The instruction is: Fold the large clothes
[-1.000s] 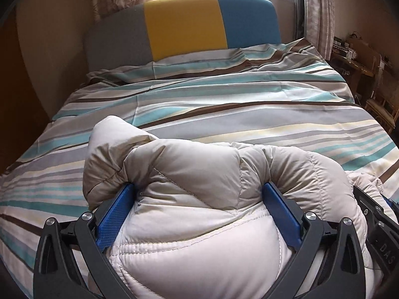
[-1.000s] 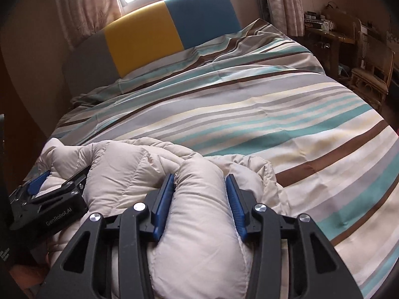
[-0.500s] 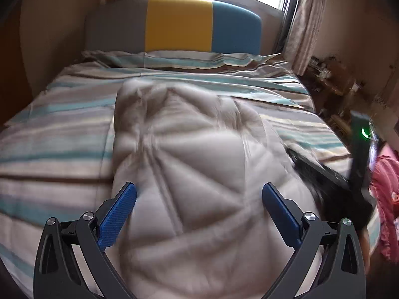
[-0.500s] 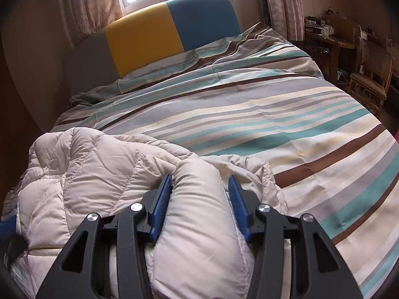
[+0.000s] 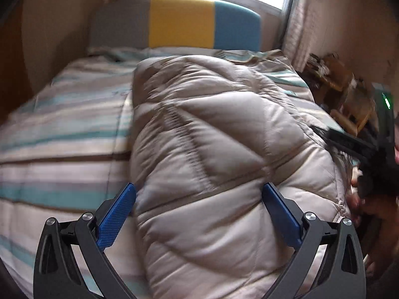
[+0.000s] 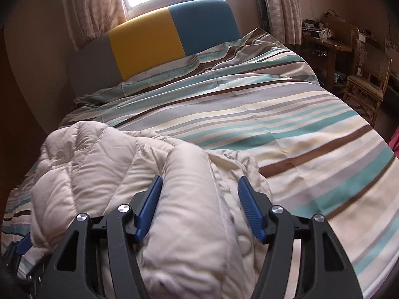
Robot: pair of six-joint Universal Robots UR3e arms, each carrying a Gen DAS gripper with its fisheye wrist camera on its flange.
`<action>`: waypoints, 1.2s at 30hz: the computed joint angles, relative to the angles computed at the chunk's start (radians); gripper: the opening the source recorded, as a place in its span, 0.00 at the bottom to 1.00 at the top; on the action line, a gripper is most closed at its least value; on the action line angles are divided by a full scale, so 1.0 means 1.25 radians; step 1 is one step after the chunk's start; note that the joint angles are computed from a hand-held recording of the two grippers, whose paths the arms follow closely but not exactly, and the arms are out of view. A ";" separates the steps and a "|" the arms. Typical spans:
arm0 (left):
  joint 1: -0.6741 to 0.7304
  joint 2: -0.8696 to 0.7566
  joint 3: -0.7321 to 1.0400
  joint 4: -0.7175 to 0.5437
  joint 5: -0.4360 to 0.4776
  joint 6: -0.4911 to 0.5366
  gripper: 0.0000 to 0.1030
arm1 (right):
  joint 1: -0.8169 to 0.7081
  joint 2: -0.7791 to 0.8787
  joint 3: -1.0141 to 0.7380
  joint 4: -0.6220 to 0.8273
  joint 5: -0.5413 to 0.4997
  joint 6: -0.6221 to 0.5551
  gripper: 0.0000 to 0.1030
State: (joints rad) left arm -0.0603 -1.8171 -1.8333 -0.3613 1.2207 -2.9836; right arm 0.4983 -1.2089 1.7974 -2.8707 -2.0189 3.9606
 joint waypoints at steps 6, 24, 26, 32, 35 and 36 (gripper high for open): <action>0.078 0.049 -0.035 -0.059 -0.068 -0.014 0.97 | 0.052 -0.057 -0.003 0.083 -0.024 0.040 0.70; 0.167 0.023 0.049 -0.284 -0.231 0.153 0.97 | -0.014 -0.218 0.270 0.005 0.245 0.115 0.88; 0.159 0.006 0.078 -0.326 -0.235 0.169 0.97 | -0.061 -0.225 0.319 -0.048 0.319 0.110 0.92; 0.160 -0.041 0.120 -0.413 -0.286 0.191 0.97 | -0.154 -0.208 0.402 -0.174 0.473 0.063 0.92; 0.159 -0.069 0.144 -0.489 -0.321 0.203 0.97 | -0.170 -0.178 0.394 -0.202 0.512 0.029 0.90; 0.154 -0.071 0.135 -0.481 -0.326 0.202 0.97 | -0.175 -0.162 0.386 -0.216 0.532 0.013 0.87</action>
